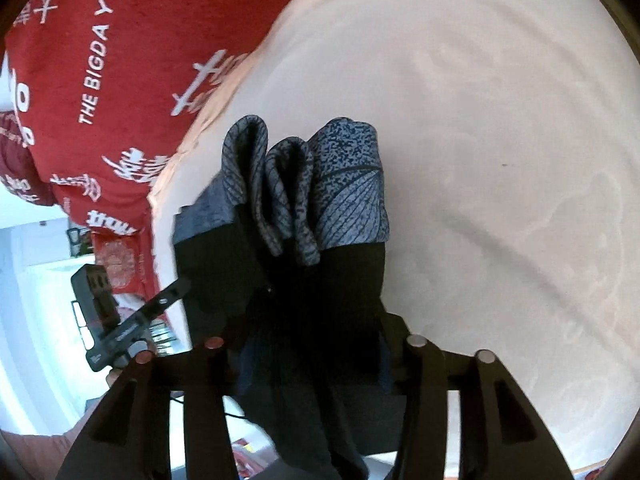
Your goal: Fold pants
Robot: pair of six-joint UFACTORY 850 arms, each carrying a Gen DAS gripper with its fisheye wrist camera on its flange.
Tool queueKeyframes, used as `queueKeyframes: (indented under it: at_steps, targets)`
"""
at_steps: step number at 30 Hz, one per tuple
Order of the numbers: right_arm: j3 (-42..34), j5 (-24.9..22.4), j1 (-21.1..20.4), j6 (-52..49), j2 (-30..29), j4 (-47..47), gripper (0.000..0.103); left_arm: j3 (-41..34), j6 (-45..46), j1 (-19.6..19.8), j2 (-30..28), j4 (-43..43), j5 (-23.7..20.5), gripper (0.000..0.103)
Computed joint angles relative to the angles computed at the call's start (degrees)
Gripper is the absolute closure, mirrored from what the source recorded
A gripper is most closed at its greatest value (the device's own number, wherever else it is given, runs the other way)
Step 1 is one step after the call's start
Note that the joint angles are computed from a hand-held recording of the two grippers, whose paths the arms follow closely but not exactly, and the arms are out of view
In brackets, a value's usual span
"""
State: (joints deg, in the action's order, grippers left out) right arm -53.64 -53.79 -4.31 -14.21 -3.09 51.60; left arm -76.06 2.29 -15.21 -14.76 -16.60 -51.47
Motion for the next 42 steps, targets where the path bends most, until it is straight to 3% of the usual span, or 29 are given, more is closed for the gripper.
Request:
queueKeyframes:
  at_steps: [3,9,19,24,26,28,42]
  targets:
    - [-0.85,2.03,1.57,4.5,0.76,-7.05,0.029,-0.34,-2.01,-0.47,0.27,2.02,-0.67,0.005]
    - [-2.68,2.69,5.17,16.42,3.77,-21.97,0.026,-0.69,-5.45,-3.72,2.34,12.57,-3.0,0.005]
    - [0.23,-1.03,8.26,35.12,12.73,-34.43,0.022,-0.25,-6.04,-6.8,7.85,13.3,-9.13,0.001]
    - [-0.76,-1.47,13.29,44.94,16.09,-43.86,0.01,-0.7,-5.79,-8.58,10.62,14.92,-10.49,0.001]
    - [-1.95,-2.29,15.4,47.63,16.21,-47.53,0.0,-1.15,-5.8,-8.99,11.28,15.55,-10.74,0.001]
    - [-3.43,-3.66,17.68,50.01,16.26,-51.21,0.0,-1.78,-6.86,-9.34,11.75,16.91,-11.19,0.001]
    - [-13.98,-13.45,25.76,56.37,12.23,-52.59,0.0,-7.26,-12.74,-11.07,11.76,23.97,-17.49,0.001]
